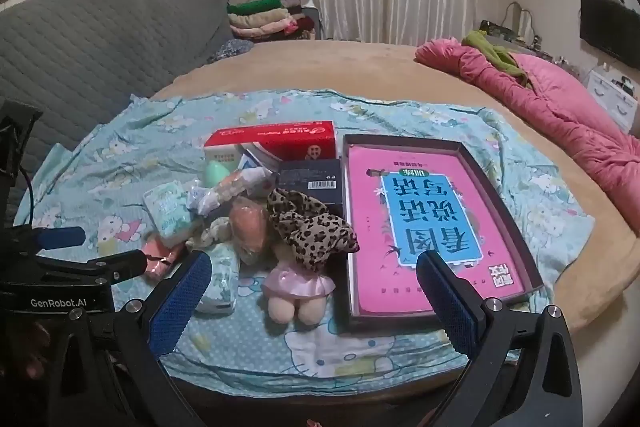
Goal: Organize soft objects
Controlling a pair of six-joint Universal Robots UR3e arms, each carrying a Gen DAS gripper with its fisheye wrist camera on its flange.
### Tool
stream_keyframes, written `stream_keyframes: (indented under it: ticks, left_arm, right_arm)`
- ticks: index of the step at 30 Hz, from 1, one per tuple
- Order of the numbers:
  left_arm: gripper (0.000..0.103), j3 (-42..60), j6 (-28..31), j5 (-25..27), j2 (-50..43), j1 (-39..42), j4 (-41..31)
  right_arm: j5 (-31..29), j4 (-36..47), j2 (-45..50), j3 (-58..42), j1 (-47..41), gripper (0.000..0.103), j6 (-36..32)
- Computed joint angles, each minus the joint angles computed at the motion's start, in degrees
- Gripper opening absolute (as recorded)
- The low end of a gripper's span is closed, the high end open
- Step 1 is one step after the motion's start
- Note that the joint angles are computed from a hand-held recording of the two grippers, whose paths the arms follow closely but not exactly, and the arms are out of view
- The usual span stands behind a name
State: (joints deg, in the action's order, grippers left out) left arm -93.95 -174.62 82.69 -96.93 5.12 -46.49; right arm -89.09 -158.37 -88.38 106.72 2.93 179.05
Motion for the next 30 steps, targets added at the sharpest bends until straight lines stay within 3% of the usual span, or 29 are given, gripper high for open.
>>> stream_keyframes:
  ticks: [30]
  left_arm:
    - [0.101, 0.02, 0.11, -1.31, 0.34, 1.54, 0.71]
  right_arm:
    - [-1.08, -0.05, 1.2, -0.59, 0.7, 0.103, -0.81]
